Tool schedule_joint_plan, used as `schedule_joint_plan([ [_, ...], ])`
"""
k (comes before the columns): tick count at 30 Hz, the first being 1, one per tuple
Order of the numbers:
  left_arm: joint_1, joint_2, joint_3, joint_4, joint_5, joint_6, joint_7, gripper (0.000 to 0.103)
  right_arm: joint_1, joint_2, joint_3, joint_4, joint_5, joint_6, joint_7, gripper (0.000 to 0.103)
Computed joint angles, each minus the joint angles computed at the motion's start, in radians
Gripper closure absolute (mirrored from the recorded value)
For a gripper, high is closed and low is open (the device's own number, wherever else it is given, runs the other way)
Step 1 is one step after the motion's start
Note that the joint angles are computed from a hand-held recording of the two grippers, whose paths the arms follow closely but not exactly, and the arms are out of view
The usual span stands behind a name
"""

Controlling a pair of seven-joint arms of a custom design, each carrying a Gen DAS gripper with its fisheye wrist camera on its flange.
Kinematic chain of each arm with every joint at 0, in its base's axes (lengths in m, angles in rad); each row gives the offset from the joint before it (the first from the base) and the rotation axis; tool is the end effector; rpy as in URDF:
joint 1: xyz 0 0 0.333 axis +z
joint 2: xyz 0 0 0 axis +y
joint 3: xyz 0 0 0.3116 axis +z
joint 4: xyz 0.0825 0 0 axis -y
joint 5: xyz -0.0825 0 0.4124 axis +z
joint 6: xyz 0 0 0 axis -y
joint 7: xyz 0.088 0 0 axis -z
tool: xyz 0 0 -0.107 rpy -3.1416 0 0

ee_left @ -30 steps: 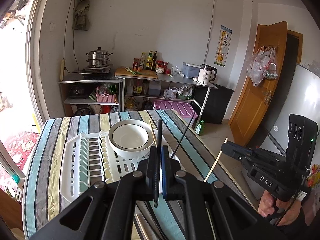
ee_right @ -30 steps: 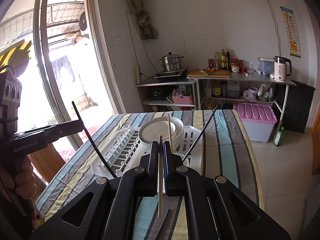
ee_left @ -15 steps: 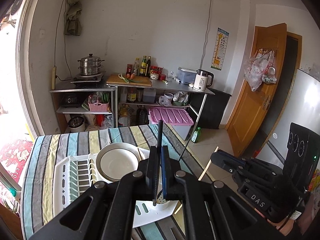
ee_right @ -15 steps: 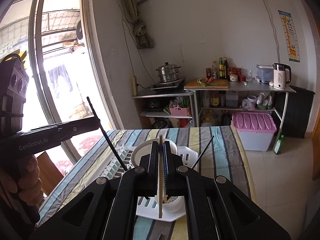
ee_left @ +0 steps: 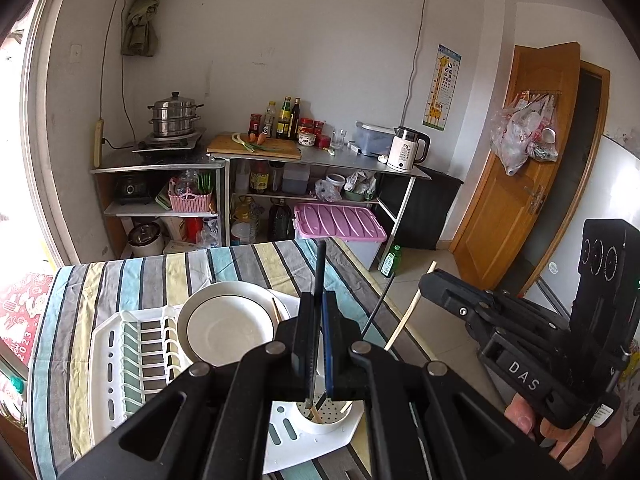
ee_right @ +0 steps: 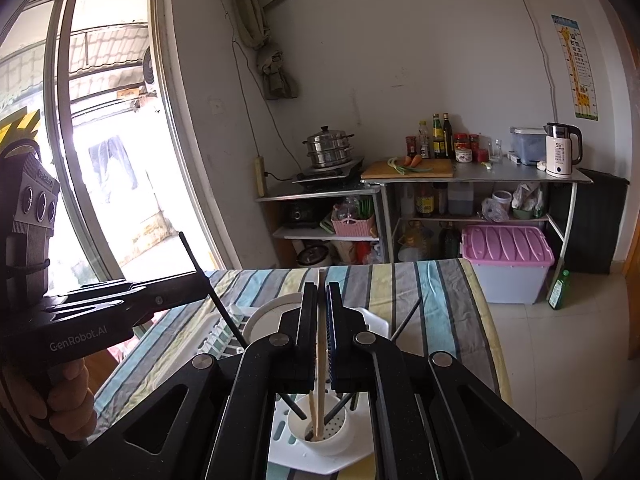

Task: Organize utensils
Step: 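Insert the black chopstick into the cup with the left tool while the right tool releases the wooden one there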

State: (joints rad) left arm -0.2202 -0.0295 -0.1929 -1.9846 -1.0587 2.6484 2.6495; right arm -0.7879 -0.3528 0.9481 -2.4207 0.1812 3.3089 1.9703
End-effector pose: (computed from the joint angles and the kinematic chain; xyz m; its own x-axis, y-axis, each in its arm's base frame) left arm 0.5746 -0.2275 0.5298 -0.7084 -0.6823 0.1807 -0.4946 0.2972 -0.8167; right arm 0.5215 0.0982 0.5024 -0.1482 -0.9640 -0.2209 -0.4049 0.2629 -0.8758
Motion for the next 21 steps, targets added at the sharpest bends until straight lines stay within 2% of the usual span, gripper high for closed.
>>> schedule_joint_plan([
  [9, 0.019, 0.064, -0.02, 0.024, 0.063, 0.006, -0.055, 0.099, -0.09, 0.074, 0.074, 0.011, -0.028, -0.011, 0.02, 0.099],
  [17, 0.044, 0.101, -0.043, 0.035, 0.099, 0.029, -0.088, 0.099, -0.147, 0.098, 0.114, 0.011, -0.076, -0.022, 0.061, 0.099],
  [21, 0.053, 0.109, -0.052, 0.039, 0.105, 0.044, -0.093, 0.099, -0.196, 0.099, 0.154, 0.018, -0.106, -0.033, 0.093, 0.099],
])
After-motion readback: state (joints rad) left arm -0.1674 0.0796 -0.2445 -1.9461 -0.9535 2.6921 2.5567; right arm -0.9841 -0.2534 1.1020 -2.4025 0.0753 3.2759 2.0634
